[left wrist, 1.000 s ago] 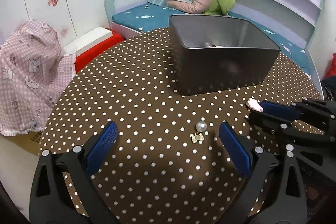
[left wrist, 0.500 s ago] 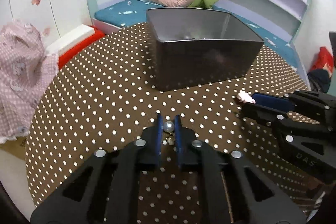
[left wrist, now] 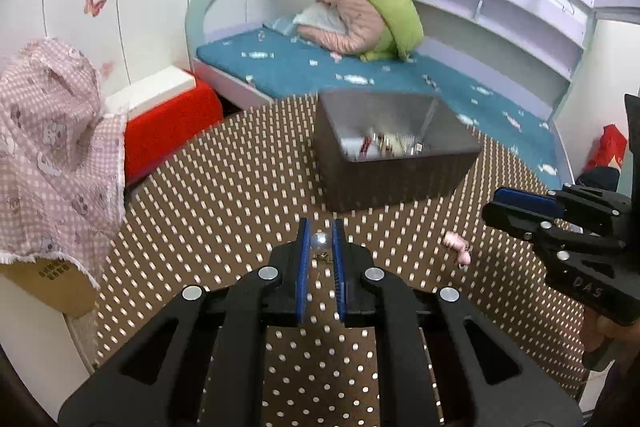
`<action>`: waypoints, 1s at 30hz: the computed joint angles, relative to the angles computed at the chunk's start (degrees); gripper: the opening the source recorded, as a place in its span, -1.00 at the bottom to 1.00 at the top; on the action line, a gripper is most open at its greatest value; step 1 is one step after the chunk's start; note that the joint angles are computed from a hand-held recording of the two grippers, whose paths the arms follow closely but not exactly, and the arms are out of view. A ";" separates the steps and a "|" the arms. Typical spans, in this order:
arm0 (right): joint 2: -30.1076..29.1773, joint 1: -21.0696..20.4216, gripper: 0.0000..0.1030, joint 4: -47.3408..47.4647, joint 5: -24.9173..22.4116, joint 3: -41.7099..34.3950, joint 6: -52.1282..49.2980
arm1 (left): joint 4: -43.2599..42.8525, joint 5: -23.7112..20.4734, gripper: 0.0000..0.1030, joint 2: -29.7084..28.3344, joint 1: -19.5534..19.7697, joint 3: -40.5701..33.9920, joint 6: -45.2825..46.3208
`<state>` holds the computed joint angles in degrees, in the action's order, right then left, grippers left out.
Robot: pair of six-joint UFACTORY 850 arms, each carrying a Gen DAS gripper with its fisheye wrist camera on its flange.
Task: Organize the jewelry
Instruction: 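Carry the pink charm and pearl earring into the metal box and open both grippers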
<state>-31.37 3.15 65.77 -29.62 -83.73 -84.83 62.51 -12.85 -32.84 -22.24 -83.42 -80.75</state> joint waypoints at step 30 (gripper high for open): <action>-5.14 2.41 -0.72 -17.54 2.95 -0.87 10.60 | 0.46 0.94 -0.78 1.50 0.62 1.28 -2.07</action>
